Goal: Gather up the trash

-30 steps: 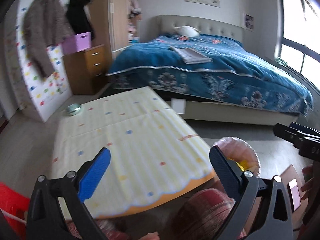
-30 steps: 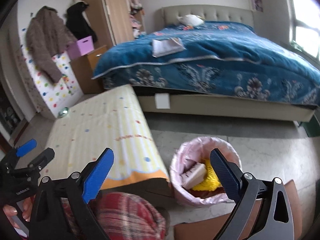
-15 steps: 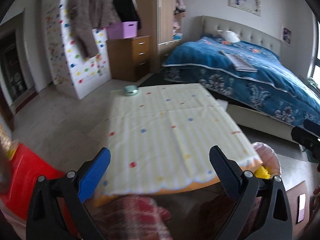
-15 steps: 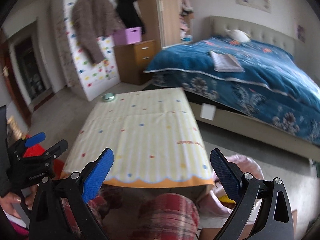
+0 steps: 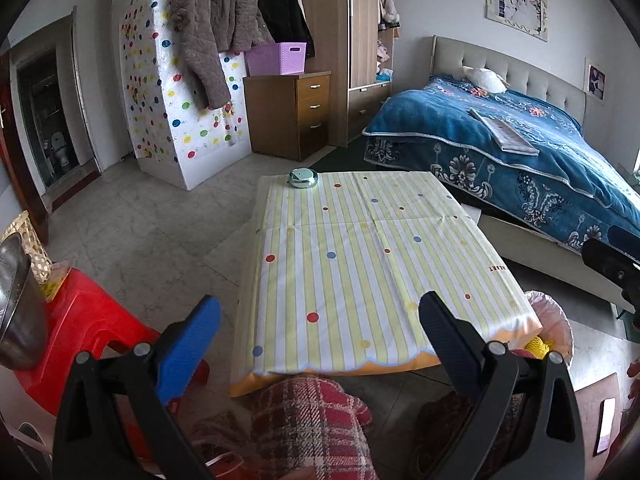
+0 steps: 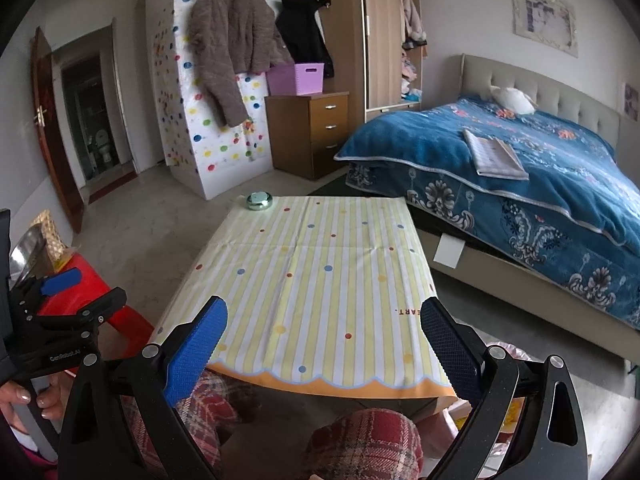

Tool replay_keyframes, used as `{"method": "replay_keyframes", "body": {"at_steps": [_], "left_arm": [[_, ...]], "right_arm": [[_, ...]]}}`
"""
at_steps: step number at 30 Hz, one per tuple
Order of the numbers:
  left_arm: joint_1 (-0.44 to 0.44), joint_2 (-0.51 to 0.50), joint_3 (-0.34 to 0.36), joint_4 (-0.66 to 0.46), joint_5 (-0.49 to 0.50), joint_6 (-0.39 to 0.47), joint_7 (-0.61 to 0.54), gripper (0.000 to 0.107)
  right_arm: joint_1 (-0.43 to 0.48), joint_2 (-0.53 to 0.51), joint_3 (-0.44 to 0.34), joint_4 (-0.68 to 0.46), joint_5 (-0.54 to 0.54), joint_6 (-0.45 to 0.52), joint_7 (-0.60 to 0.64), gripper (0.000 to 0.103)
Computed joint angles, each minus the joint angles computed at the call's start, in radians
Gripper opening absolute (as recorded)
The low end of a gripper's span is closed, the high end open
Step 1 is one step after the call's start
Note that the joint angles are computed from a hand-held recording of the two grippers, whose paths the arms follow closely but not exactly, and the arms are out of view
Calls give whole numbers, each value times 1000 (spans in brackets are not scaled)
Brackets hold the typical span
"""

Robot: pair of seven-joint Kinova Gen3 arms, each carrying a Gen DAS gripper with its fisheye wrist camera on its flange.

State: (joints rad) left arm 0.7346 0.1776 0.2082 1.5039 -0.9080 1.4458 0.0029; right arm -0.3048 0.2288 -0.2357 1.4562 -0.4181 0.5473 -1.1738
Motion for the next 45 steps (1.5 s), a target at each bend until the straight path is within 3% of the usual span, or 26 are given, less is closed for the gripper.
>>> {"method": "replay_keyframes", "body": {"at_steps": [15,45], "left_arm": [[-14,17,-17,-8,35,-32,-21,96],[-10,26,-21,-23,36,-30,-31,96]], "right_arm": [[9,21,10,-29,17,43,-12,96],[20,24,6,-15,6,33,8,96]]}}
